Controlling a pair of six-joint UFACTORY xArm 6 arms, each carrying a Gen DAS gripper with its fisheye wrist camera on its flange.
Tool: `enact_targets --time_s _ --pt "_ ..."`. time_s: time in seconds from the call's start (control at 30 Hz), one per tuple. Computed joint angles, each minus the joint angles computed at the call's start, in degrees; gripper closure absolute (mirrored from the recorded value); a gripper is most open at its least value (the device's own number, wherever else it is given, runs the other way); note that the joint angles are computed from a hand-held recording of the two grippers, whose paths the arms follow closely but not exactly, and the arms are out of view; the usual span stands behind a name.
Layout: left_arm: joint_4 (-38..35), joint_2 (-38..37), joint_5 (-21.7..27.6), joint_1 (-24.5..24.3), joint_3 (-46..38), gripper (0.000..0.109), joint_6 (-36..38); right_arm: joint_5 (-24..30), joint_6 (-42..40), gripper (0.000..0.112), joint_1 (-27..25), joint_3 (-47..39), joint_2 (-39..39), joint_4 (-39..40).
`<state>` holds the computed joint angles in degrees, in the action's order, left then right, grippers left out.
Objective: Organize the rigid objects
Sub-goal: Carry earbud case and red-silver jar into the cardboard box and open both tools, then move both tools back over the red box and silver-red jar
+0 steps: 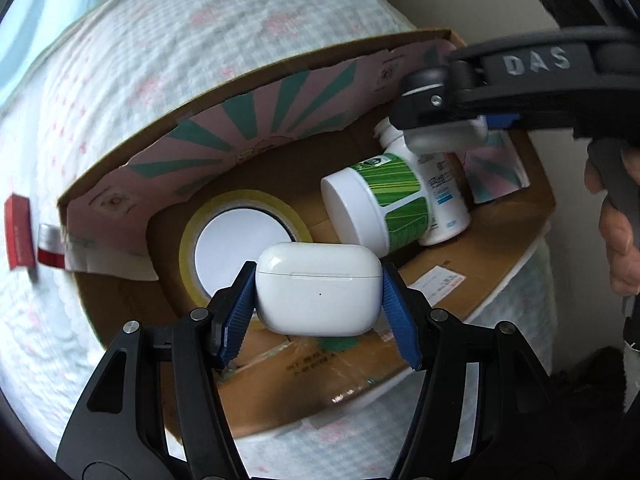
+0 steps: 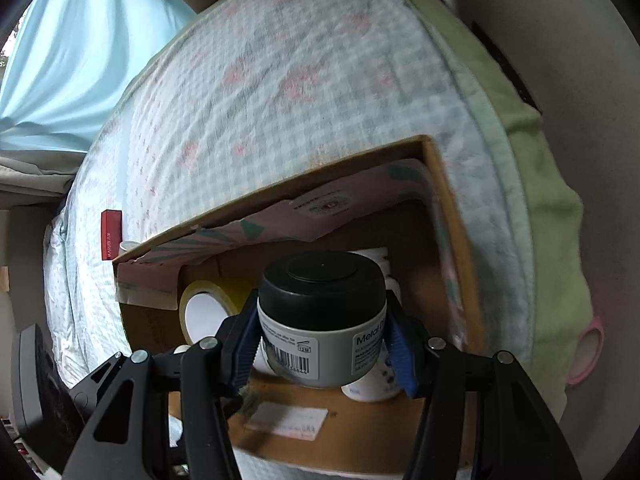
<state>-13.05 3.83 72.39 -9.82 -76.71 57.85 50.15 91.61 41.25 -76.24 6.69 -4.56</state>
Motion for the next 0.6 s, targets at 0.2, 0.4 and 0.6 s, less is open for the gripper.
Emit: enact_targets --time_s 0.2,0.4,0.6 --pt "-0.02 -0.20 -1.06 -0.60 -0.02 0.006 0.90 -6.07 0.70 0.035 -0.76 1.53 -0.24 -0.28" --pt "-0.18 1.31 1.61 0.79 -3.51 0.006 -1.35 -4.36 10.64 0.009 0.14 2.02 -2.53 -6.80" --pt "0.12 0.85 1.92 2.05 -4.07 0.006 -1.99 -1.41 15.72 0.009 1.64 2.28 -4.25 -10.17"
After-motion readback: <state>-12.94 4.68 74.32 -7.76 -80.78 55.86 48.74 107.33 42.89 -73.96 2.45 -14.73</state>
